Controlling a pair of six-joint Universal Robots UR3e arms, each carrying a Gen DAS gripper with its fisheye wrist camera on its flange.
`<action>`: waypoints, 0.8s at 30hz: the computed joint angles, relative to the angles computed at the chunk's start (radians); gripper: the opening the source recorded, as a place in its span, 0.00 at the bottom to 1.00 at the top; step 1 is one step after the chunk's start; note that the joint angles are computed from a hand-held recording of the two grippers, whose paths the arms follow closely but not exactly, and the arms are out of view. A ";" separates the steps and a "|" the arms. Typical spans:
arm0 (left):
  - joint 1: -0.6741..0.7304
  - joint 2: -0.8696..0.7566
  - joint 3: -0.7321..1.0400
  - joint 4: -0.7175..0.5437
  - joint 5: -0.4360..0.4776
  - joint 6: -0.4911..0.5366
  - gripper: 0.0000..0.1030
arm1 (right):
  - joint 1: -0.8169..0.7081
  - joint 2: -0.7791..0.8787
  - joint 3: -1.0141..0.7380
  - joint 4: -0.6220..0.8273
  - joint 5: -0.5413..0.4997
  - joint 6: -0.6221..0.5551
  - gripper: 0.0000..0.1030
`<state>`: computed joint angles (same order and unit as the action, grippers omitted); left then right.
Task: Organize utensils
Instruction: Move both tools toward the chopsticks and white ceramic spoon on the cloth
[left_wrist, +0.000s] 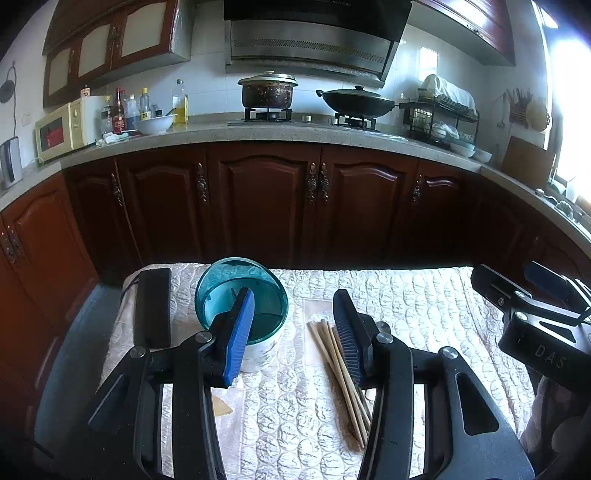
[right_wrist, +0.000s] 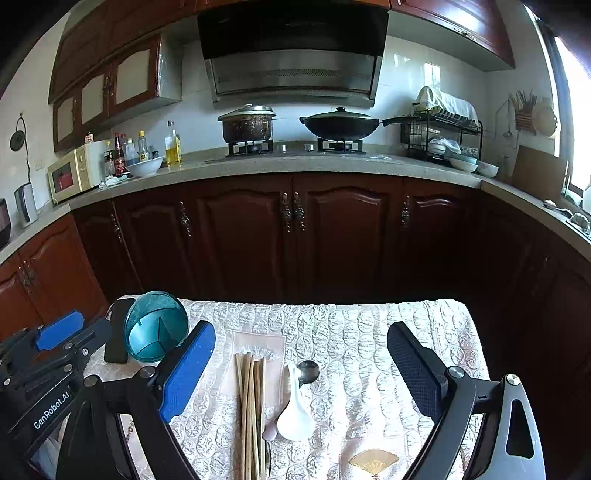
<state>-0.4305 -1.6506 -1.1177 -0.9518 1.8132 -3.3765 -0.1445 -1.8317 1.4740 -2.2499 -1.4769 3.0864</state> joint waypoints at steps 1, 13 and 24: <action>0.000 0.000 0.001 0.001 0.000 -0.001 0.43 | 0.001 0.002 -0.002 0.001 -0.002 0.001 0.90; -0.004 -0.008 0.006 0.000 -0.001 -0.007 0.43 | 0.009 0.016 -0.020 0.006 -0.023 -0.002 0.90; -0.004 -0.005 -0.009 0.003 -0.003 -0.014 0.43 | 0.005 0.025 -0.027 0.011 -0.025 -0.008 0.90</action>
<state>-0.4343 -1.6556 -1.1271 -0.9486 1.8106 -3.3905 -0.1391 -1.8067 1.4473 -2.2389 -1.5022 3.0787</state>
